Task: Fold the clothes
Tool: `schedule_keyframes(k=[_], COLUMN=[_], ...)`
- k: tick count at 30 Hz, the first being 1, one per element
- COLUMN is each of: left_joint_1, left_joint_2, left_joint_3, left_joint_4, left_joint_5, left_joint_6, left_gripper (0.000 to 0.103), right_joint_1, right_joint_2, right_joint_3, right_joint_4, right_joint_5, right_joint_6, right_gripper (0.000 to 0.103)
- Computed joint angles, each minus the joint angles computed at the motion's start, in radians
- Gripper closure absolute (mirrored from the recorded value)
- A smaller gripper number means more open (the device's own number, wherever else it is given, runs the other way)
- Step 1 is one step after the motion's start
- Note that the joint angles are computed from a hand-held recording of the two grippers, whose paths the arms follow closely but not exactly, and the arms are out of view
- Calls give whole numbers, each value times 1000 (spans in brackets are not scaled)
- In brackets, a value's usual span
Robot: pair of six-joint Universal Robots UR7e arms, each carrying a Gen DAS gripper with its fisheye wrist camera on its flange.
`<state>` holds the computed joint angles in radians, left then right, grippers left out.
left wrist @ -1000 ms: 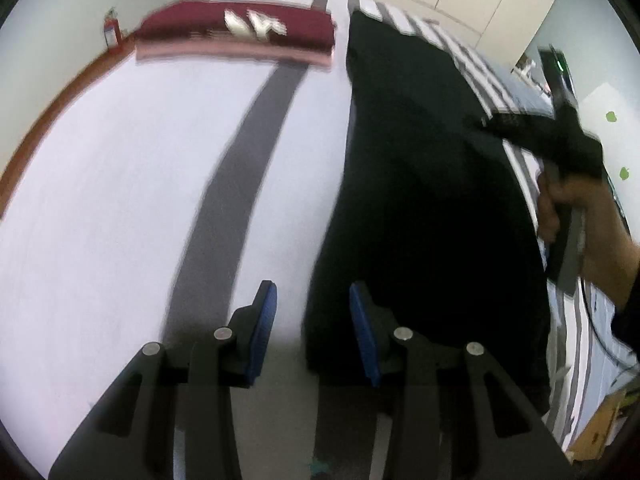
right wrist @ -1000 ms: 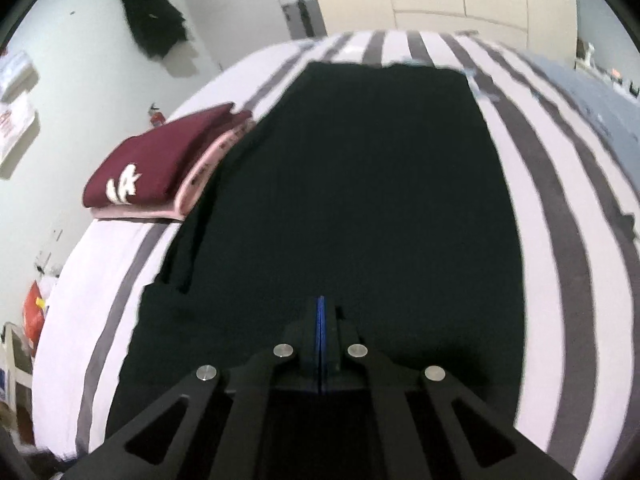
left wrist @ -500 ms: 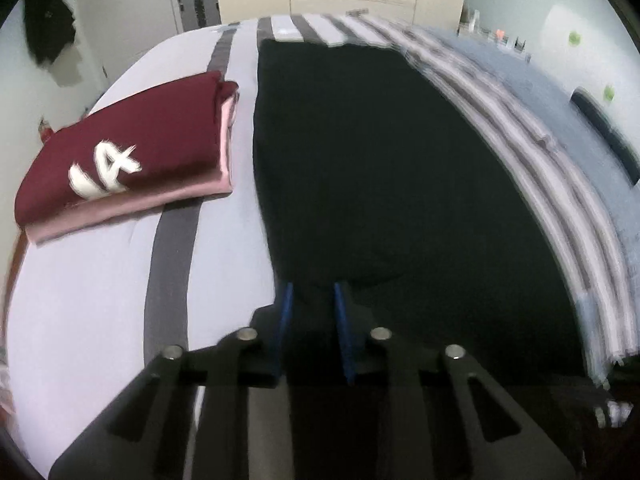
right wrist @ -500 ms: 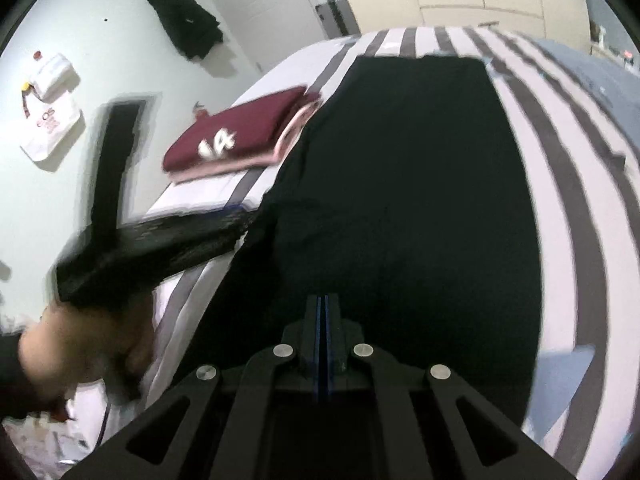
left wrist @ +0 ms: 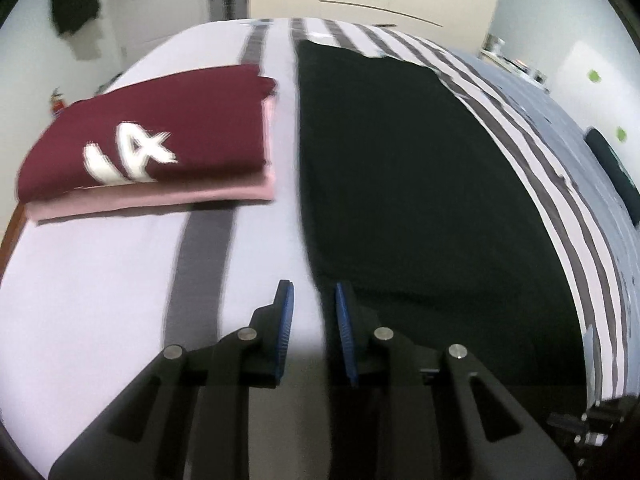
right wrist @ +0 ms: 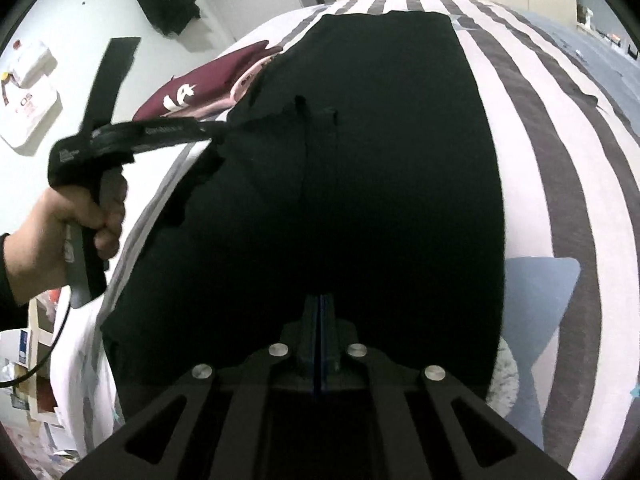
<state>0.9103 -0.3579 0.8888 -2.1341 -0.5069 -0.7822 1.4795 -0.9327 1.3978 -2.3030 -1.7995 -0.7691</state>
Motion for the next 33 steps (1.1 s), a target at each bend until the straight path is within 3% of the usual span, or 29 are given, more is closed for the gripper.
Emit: schedule_keyframes(k=[2, 5, 8, 11, 13, 15, 19, 23, 26, 30, 33], left_joint_1=[-13, -18, -9, 11, 20, 25, 39, 24, 18, 21, 28], left_joint_2=[-7, 24, 95, 150, 171, 193, 132, 55, 26, 76, 176], left_joint_3=[11, -36, -169, -271, -316, -386, -322, -184, -128, -191, -368], left_joint_4=[-28, -133, -30, 87, 146, 297, 352, 245, 129, 12, 93], left_joint_5=[14, -34, -94, -110, -79, -19, -22, 28, 19, -48, -90], left_joint_6=[13, 162, 233, 215, 179, 75, -68, -73, -26, 119, 163], left_gripper=[82, 82, 82, 82, 83, 83, 83, 83, 83, 83, 83], right_joint_1=[3, 6, 5, 9, 10, 10, 1, 2, 6, 13, 21], right_joint_2=[-2, -8, -18, -25, -32, -30, -29, -30, -16, 18, 42], right_joint_3=[0, 2, -2, 1, 11, 21, 20, 4, -17, -56, -88], right_joint_4=[-3, -11, -2, 17, 27, 20, 21, -3, -42, -81, -110], right_joint_5=[-5, -1, 21, 39, 34, 13, 2, 7, -12, -35, -43], right_joint_6=[3, 11, 32, 39, 31, 14, 27, 55, 65, 88, 105], right_gripper=[103, 96, 96, 96, 96, 96, 97, 97, 97, 96, 94])
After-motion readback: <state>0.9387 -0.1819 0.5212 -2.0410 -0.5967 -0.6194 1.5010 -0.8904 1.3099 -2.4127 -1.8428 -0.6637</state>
